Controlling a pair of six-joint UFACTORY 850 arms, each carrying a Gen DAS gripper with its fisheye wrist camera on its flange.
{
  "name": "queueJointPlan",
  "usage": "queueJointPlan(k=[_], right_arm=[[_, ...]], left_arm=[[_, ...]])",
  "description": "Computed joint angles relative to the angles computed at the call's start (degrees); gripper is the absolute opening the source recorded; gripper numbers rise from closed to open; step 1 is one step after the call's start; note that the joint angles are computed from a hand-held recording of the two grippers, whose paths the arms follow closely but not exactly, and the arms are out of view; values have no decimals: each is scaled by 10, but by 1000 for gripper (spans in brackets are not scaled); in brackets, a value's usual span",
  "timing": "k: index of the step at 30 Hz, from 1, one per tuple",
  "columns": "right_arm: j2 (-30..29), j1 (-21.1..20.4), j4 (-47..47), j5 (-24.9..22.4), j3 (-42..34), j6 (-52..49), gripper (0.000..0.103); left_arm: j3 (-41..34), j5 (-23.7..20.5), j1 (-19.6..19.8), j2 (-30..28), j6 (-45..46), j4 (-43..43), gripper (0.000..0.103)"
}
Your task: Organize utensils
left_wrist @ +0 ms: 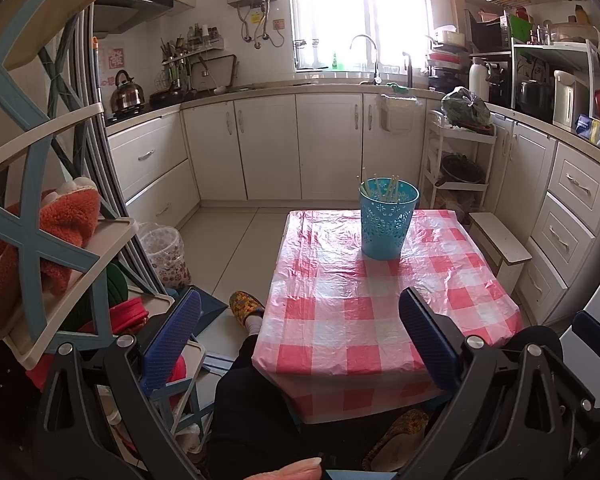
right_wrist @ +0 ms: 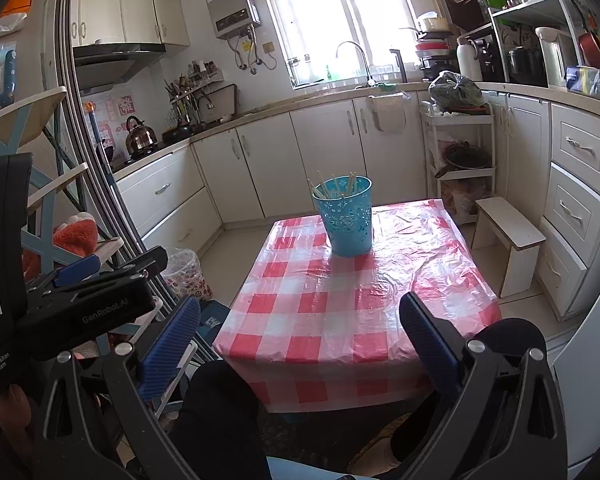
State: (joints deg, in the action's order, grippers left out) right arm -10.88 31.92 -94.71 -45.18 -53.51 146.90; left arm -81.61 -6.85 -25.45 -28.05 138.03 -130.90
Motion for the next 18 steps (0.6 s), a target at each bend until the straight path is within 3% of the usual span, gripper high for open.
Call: queueJointPlan(k=[18], right_arm=[[-2,-4,2,8,-1,0,96]], left_arm=[[-1,1,-1,-2,-3,4,95]])
